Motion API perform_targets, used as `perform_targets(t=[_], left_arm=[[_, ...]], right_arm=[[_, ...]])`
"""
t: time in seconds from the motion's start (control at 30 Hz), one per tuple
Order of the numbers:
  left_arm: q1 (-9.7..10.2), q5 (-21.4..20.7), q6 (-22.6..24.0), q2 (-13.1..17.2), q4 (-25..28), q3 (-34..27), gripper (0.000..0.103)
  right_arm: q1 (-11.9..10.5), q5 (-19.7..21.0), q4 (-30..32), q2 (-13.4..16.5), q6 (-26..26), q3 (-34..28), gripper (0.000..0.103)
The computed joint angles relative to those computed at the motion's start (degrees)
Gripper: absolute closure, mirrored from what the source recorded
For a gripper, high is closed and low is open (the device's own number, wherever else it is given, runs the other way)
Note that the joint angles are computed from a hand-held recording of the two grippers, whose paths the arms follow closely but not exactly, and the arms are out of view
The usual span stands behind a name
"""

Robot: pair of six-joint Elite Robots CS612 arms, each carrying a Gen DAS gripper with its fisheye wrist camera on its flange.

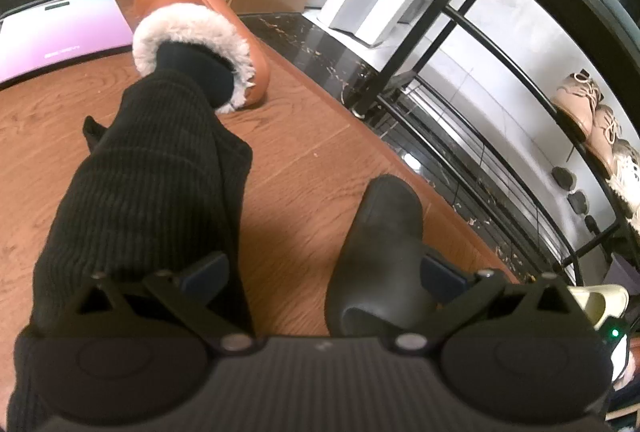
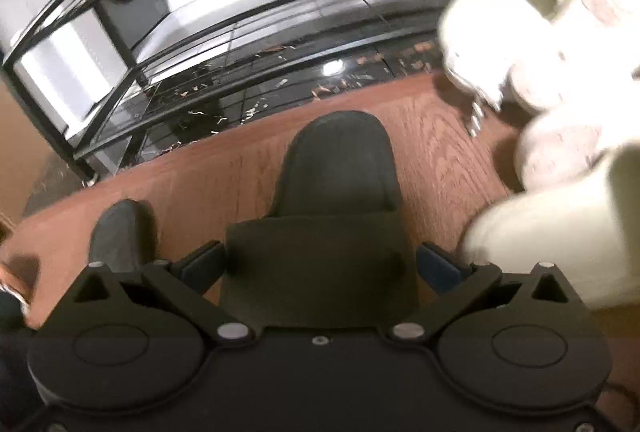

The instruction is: Organize scattered shoes

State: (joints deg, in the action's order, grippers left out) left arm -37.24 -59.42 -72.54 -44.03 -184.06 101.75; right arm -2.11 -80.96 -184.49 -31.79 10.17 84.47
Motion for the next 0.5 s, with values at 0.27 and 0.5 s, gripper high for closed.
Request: perform_targets(t=[0.27, 0.5], left_arm=[[-0.05, 0.27, -0.19, 0.06, -0.14, 0.02, 0.001], [-0.06, 0.21, -0.11, 0.02, -0.08, 0.1, 0.001]], right_arm=[[-0.16, 2.78, -2.39, 1.04, -5.66, -0.47, 0.0], [-0.44, 7.15, -3.2, 1.18, -10.14, -0.23, 0.0]])
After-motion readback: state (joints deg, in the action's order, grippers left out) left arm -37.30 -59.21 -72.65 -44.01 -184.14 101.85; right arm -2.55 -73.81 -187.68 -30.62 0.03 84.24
